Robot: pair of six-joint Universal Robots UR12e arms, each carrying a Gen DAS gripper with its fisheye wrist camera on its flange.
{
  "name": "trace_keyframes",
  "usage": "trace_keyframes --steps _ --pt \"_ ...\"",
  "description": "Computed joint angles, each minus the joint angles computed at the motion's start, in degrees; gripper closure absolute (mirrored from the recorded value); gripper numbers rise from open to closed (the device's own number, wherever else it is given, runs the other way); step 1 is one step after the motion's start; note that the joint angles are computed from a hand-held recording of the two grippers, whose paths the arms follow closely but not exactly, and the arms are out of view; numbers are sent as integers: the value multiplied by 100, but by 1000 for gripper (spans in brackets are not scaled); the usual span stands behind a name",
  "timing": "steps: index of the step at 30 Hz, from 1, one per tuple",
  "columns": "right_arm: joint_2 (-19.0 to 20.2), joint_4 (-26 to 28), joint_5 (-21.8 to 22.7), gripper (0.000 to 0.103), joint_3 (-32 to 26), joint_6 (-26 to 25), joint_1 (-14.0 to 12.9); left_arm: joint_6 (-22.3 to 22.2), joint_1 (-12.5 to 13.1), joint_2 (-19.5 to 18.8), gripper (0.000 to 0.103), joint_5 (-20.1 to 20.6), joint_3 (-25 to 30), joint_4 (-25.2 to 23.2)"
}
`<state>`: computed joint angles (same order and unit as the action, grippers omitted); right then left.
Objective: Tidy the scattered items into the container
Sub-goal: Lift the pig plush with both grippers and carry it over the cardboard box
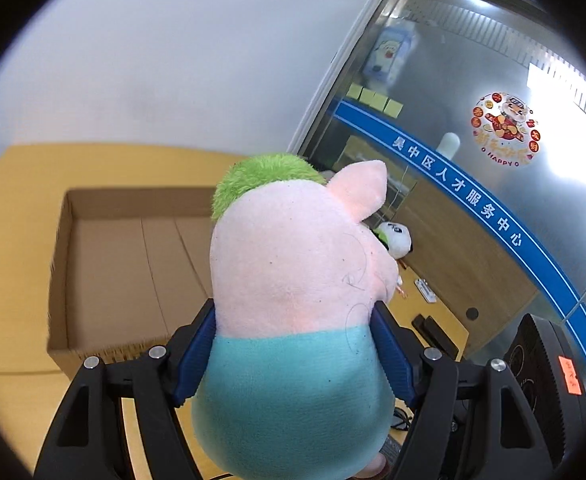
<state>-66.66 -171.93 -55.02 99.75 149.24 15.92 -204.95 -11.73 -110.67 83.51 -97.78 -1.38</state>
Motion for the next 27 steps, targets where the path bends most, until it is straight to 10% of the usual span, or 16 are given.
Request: trace_keyframes --steps 12,27 --pt "183 -692 -38 12 -579 265 128 636 -72 98 30 379 479 33" --pt "675 -77 -94 12 -1603 0 380 710 371 -32 30 214 700 2"
